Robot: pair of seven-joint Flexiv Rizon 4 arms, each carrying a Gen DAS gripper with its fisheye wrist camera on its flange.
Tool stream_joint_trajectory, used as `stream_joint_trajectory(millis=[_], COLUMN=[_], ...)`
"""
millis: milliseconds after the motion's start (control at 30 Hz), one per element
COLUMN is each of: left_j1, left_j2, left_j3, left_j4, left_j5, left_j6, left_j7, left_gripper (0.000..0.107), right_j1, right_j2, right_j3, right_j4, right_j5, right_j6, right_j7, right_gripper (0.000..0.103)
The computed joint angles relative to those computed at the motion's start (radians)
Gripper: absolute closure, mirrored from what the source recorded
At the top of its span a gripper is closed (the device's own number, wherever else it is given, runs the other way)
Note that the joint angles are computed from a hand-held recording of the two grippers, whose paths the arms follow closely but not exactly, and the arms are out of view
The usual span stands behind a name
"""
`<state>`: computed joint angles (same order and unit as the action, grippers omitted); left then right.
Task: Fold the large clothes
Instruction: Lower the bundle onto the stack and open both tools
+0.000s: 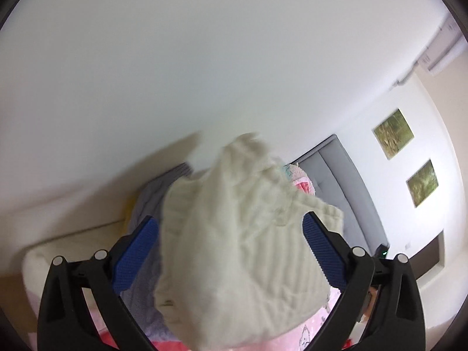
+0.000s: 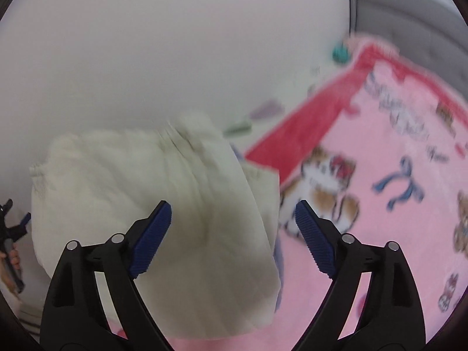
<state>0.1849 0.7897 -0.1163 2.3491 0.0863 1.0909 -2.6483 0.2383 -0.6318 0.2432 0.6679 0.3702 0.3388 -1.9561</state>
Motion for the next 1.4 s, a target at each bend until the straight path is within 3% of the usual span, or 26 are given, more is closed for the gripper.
stream_joint_trajectory(millis=[67, 133, 167, 267, 333, 433, 600, 700, 800, 933, 1067, 1300, 1400], left_j1=[0.022, 0.045, 0.077, 0.22, 0.292, 0.362, 0.309, 0.275, 0.241, 0.195, 0.163, 0.08, 0.032], left_j2=[-0.044, -0.132, -0.195, -0.33, -0.421, -0.556, -0.629, -0.668, -0.699, -0.737, -0.806, -0.792, -0.743], left_j3=[-0.059, -0.125, -0.175, -0.361, -0.524, -0.66, -0.573, -0.531, -0.464, -0.378, -0.354, -0.271, -0.242], left_j4=[-0.106, -0.233, -0.312, -0.5, -0.633, -0.738, -0.686, -0.668, -0.623, -0.617, -0.672, -0.713, -0.735], left_j5=[0.029, 0.082, 0.133, 0.331, 0.497, 0.544, 0.468, 0.453, 0.4, 0.325, 0.34, 0.313, 0.307], left_j6=[-0.123, -0.221, -0.253, -0.32, -0.495, -0.613, -0.601, -0.622, -0.567, -0.561, -0.584, -0.626, -0.676], left_j7=[0.05, 0.106, 0.12, 0.077, -0.009, -0.064, -0.171, -0.148, -0.142, -0.072, -0.069, -0.042, -0.062], left_gripper=[0.009, 0.009, 0.009, 0.009, 0.009, 0.009, 0.008, 0.008, 0.008, 0.008, 0.008, 0.008, 0.008], right_j1=[-0.032, -0.053, -0.054, 0.003, 0.05, 0.108, 0.187, 0.208, 0.251, 0.289, 0.311, 0.268, 0.224], right_j2=[0.072, 0.11, 0.126, 0.186, 0.191, 0.153, 0.059, -0.028, -0.05, -0.164, -0.228, -0.21, -0.117], right_j3=[0.048, 0.094, 0.105, 0.116, 0.101, 0.079, 0.022, 0.012, -0.016, -0.032, -0.051, -0.016, 0.003], right_j4=[0.103, 0.151, 0.173, 0.301, 0.33, 0.289, 0.202, 0.088, 0.096, -0.114, -0.227, -0.282, -0.174], right_j5=[0.078, 0.158, 0.187, 0.227, 0.206, 0.13, -0.037, -0.096, -0.177, -0.241, -0.258, -0.168, -0.103], right_j6=[0.133, 0.179, 0.199, 0.402, 0.464, 0.402, 0.291, 0.127, 0.133, -0.072, -0.165, -0.186, -0.143], right_j7=[-0.098, -0.194, -0.234, -0.374, -0.352, -0.248, -0.132, -0.047, -0.064, 0.009, 0.023, 0.052, 0.044], right_gripper=[0.017, 0.018, 0.019, 0.029, 0.037, 0.055, 0.066, 0.067, 0.067, 0.067, 0.067, 0.06, 0.049])
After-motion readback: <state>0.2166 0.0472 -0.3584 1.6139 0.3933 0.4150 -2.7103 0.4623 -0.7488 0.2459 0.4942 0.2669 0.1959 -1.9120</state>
